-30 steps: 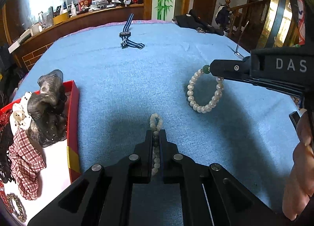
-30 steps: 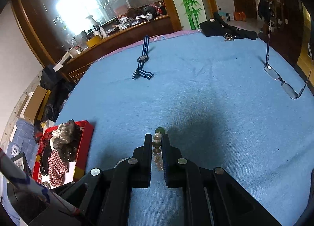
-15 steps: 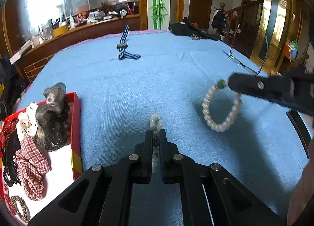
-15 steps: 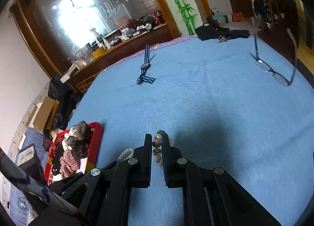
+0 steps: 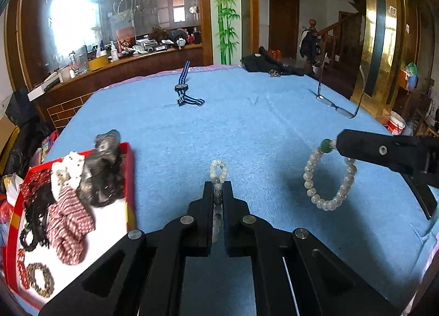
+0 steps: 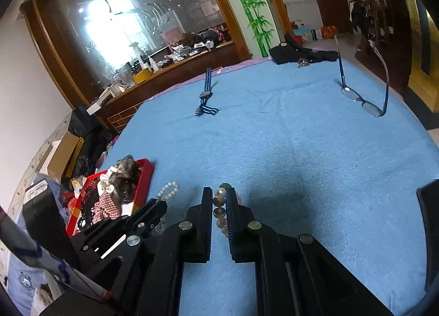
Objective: Organize jewelry
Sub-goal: 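Carry the pearl strand and pearl bracelet over the tray with both tools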
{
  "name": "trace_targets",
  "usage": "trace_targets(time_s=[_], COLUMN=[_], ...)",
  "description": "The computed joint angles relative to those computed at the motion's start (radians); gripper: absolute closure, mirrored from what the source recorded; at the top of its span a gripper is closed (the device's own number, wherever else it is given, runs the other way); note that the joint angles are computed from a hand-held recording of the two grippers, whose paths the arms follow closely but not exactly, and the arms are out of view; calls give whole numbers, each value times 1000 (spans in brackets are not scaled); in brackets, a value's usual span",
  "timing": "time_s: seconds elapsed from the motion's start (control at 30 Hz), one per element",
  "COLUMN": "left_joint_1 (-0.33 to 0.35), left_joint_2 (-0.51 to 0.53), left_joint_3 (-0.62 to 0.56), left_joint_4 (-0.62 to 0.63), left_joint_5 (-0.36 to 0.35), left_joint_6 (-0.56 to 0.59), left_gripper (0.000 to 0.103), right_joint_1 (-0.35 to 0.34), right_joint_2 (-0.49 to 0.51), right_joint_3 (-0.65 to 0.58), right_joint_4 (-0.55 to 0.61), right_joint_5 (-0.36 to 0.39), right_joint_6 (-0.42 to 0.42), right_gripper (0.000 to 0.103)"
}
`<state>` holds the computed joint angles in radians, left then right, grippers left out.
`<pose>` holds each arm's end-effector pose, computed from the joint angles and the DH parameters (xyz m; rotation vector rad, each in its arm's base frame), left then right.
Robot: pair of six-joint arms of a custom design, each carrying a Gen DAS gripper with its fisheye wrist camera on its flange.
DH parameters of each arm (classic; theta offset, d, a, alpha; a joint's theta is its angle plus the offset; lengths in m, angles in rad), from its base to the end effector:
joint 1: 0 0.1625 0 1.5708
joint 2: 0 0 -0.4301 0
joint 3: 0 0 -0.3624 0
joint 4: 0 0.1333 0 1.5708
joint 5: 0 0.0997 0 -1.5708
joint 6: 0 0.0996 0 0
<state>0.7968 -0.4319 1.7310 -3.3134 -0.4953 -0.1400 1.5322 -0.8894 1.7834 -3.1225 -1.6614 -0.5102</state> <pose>-0.2602 -0.5822 -0.0065 0.3964 2.1376 -1.0029 0.0996 -0.6417 0.1965 0.6009 -2.6829 0.8692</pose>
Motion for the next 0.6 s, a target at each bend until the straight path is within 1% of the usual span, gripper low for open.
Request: trace_targets(time_s=[0.17, 0.3, 0.47, 0.53, 0.6], left_joint_1=[-32, -51, -48, -37, -19], left_joint_2=[-57, -140, -279, -325, -362], left_joint_3=[107, 225, 383, 431, 466], left_joint_4=[-46, -74, 28, 101, 192], left_joint_5=[36, 93, 167, 192, 197], left_joint_6=[-51, -127, -335, -432, -534], left_gripper=[98, 98, 98, 98, 98], right_joint_1=[31, 67, 115, 127, 140], right_joint_2=[-11, -5, 31, 50, 77], right_joint_3=[38, 59, 65, 56, 46], right_joint_4=[-4, 16, 64, 114, 149], right_joint_5=[10, 24, 51, 63, 63], right_joint_6=[-29, -52, -85, -93, -98], right_gripper=[93, 93, 93, 93, 93])
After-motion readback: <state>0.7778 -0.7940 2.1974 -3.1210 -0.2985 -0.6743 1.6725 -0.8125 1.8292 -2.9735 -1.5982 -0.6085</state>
